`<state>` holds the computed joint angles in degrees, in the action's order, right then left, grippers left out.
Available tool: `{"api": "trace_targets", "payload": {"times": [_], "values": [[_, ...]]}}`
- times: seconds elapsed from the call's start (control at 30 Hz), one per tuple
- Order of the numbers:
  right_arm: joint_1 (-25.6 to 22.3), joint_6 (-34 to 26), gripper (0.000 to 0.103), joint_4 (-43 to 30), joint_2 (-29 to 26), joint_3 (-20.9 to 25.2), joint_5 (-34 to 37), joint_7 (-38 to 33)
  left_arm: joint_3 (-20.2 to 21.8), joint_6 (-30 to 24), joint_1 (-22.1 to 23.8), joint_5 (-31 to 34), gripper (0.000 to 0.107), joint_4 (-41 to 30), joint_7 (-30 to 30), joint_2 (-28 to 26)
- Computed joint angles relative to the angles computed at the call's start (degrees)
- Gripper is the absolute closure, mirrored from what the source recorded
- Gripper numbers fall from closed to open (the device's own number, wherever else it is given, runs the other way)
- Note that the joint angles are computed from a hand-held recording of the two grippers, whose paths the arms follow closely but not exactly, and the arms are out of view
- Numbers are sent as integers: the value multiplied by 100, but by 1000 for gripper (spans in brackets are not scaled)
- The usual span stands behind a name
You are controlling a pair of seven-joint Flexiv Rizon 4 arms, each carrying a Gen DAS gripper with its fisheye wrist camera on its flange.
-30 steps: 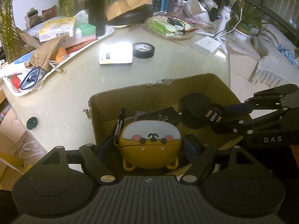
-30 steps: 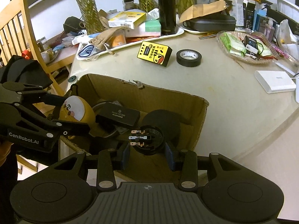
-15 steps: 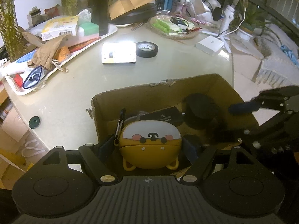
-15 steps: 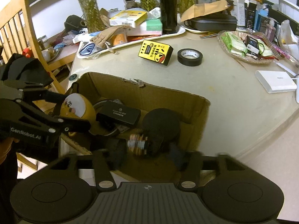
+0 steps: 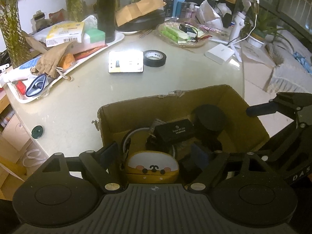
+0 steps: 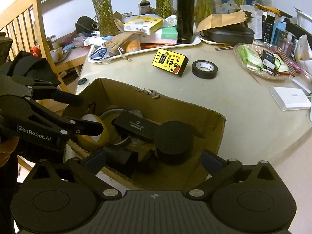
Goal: Organize rigid objects
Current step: 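Withdraw both tools from the cardboard box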
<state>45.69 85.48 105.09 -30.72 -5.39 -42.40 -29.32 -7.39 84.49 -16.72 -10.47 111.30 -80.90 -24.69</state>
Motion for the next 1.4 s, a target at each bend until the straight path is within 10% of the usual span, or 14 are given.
{"api": "trace_targets", "payload": {"times": [0.27, 0.7, 1.1, 1.4], "values": [[217, 150, 0, 72, 25, -335, -143, 242, 97, 388, -85, 78, 24, 60, -156, -19], [1923, 802, 0, 599, 94, -2947, -1066, 2176, 1082, 1308, -879, 217, 7, -3, -920, -184], [1877, 499, 0, 572, 159, -2965, -1523, 2747, 2020, 2078, -1760, -451, 4, 20, -813, -439], [1616, 385, 0, 484, 210, -2831, -2211, 3451, 1000, 1718, -888, -361, 4, 114, -331, -214]]}}
